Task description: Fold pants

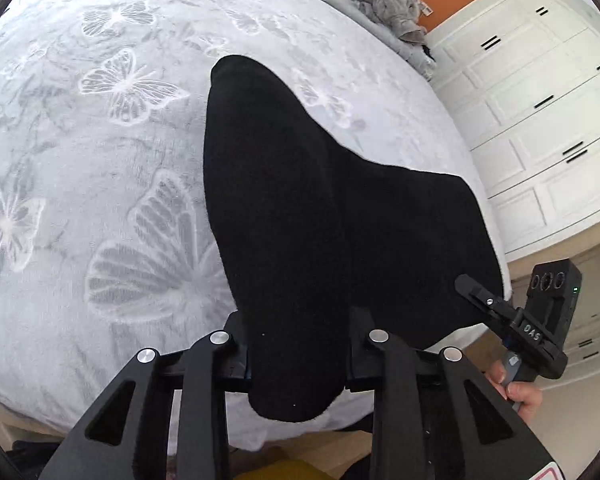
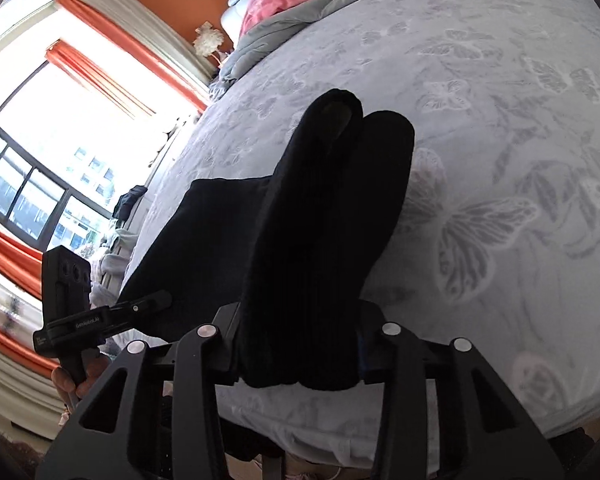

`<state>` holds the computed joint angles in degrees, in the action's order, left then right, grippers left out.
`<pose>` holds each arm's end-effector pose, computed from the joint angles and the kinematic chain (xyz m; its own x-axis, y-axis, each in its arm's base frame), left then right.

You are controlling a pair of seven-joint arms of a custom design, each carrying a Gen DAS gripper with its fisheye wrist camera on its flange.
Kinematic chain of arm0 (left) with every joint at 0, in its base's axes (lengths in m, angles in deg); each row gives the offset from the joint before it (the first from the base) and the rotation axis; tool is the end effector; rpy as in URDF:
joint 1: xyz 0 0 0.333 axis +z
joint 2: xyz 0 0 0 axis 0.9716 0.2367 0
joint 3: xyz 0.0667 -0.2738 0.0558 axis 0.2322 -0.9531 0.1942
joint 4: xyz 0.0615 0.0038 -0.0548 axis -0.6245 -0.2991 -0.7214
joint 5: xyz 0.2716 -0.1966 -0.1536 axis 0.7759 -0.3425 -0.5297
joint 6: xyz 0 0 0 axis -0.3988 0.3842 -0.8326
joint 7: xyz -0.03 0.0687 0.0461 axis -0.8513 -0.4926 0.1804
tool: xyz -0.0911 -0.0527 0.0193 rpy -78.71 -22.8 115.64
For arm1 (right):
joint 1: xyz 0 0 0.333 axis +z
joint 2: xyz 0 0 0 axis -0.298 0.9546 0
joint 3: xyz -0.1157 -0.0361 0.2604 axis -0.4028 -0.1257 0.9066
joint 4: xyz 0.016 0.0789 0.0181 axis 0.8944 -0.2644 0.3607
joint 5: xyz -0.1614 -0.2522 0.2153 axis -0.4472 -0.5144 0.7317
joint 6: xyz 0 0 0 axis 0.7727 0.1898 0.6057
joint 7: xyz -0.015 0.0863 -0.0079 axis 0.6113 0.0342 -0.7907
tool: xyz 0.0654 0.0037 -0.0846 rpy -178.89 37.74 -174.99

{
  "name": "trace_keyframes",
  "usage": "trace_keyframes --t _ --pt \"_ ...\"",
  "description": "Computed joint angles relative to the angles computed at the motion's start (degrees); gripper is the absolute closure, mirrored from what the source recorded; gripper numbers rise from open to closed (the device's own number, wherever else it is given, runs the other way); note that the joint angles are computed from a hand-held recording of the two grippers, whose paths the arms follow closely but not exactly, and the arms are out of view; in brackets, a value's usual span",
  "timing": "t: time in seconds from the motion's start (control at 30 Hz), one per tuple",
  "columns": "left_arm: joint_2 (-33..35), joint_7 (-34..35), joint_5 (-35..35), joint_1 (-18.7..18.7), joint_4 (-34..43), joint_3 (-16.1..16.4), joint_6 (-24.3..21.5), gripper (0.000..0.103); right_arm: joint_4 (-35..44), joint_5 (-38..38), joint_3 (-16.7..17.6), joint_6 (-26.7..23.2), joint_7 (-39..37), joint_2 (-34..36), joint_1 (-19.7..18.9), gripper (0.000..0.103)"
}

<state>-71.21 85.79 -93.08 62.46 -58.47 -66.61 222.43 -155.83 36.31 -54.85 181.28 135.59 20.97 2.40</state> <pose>0.4975 -0.2608 0.3763 0.0237 -0.8183 0.5744 -0.8982 -0.2697 -0.3471 0.4801 0.1836 0.4006 0.2443 -0.7717 -0.5872 -0.8974 0.0495 -0.4384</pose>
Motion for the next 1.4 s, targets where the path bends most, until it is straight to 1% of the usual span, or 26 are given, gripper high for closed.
trace_keyframes --t 0.03,0.07,0.1,0.13,0.17,0.2,0.23,0.3,0.33,0.37,0.4,0.43,0.47,0.5,0.53,0.6,0.67,0.73,0.77,0.83,0.97,1.0,1.1,1.2,1.33,1.4 --pt "-1.03 0.87 -1.74 -0.78 -1.51 0.48 0.11 0.068 -1.32 -2.03 0.32 1.30 2.02 -0.26 0.00 0.056" --pt "-1.18 -2.22 0.53 -3.40 -2.92 2.95 0.24 0.063 -2.38 -4.50 0.51 2.81 4.63 0.09 -0.09 0.049" --pt "-0.60 -9.32 6.83 -6.34 -3.79 6.30 -0.14 0.050 -2.76 -5.15 0.38 2.98 6.18 1.22 -0.18 0.045" --pt "0.63 -17.08 13.35 -7.27 -3.69 7.87 -1.38 0.045 -2.91 -2.74 0.04 2.54 5.89 2.27 -0.38 0.035" --pt "1.71 -20.83 15.90 -6.63 -3.06 7.45 -1.72 0.037 -2.71 2.60 -0.31 1.37 4.10 2.98 -0.77 0.031" --pt "2.54 -20.57 15.10 -4.58 -2.72 5.02 -0.31 0.028 -2.34 6.66 -0.38 0.58 1.87 3.34 -1.17 0.029" --pt "3.17 -18.25 13.26 -1.97 -2.39 2.02 0.94 0.021 -1.71 7.93 -0.34 -0.38 0.98 3.81 -1.56 0.023" --pt "4.39 -21.62 16.83 0.30 -1.88 -0.52 3.02 0.018 -0.89 8.53 0.31 0.39 0.19 4.71 -1.79 0.023" --pt "4.96 -25.60 21.11 2.64 -2.05 -2.81 4.40 0.018 -1.06 8.86 0.82 1.72 -0.29 4.72 -1.61 0.025" --pt "5.61 -28.47 24.36 3.35 -1.87 -3.45 5.54 0.019 -1.27 7.18 1.45 3.93 0.32 4.67 -1.15 0.038" --pt "5.96 -32.59 28.82 2.32 -1.58 -2.11 6.10 0.033 -1.41 6.41 1.87 5.15 -0.14 4.45 -0.80 0.046" --pt "6.27 -35.41 32.64 1.71 -1.11 -1.20 6.27 0.052 -1.48 7.25 2.08 5.62 -0.63 4.02 -0.58 0.056" --pt "6.15 -35.98 34.19 2.18 -0.86 -1.63 6.41 0.060 -1.67 6.59 2.26 6.51 -0.31 3.42 -0.30 0.060" --pt "5.39 -39.42 38.57 1.08 -0.83 -0.09 6.16 0.071 -2.30 4.93 2.62 8.23 0.55 2.25 0.22 0.061" --pt "4.37 -41.00 41.61 -1.69 -0.67 2.64 5.46 0.075 -2.99 4.23 2.88 9.57 1.12 0.93 0.82 0.063" --pt "1.79 -45.78 48.00 -3.95 -1.81 5.22 6.00 0.076 -4.03 3.18 2.99 11.43 1.53 -1.72 2.10 0.063" --pt "-1.15 -52.89 55.96 -4.73 -2.55 6.03 5.89 0.076 -5.08 0.93 2.79 12.56 2.37 -4.71 3.48 0.063" --pt "-4.60 -62.99 68.91 -8.35 -2.18 10.18 2.81 0.076 -5.99 0.36 1.64 12.07 2.23 -7.77 4.95 0.064" --pt "-4.85 -65.86 73.44 -8.94 0.09 10.76 0.47 0.076 -6.18 0.48 0.96 11.49 1.69 -9.19 5.72 0.064" --pt "-8.02 -70.60 79.51 -8.43 0.49 9.58 -2.25 0.077 -6.62 -0.62 0.48 12.19 1.72 -11.87 7.06 0.064" --pt "-14.61 -75.68 87.32 -5.35 -0.31 5.70 -4.66 0.077 -6.77 -2.50 -0.77 15.59 0.83 -17.25 10.29 0.064" --pt "-15.87 -76.50 89.06 -5.39 0.28 5.37 -5.94 0.077 -6.26 -2.66 -1.33 16.46 0.31 -17.99 11.23 0.064" --pt "-19.54 -76.02 91.01 -2.21 2.61 1.19 -9.71 0.076 -3.58 -3.48 -3.43 18.36 -1.25 -19.22 14.10 0.064" --pt "-21.19 -74.60 92.81 -0.31 6.10 -0.48 -12.28 0.076 0.07 -2.49 -5.98 20.32 -4.60 -18.72 17.41 0.064" --pt "-21.04 -73.89 95.37 4.60 10.74 -4.10 -13.09 0.076 5.74 0.61 -8.32 21.98 -9.74 -16.15 20.09 0.063" --pt "-19.73 -73.65 96.99 6.64 13.83 -5.57 -13.87 0.076 9.24 2.32 -8.54 22.29 -12.38 -13.92 20.09 0.063"
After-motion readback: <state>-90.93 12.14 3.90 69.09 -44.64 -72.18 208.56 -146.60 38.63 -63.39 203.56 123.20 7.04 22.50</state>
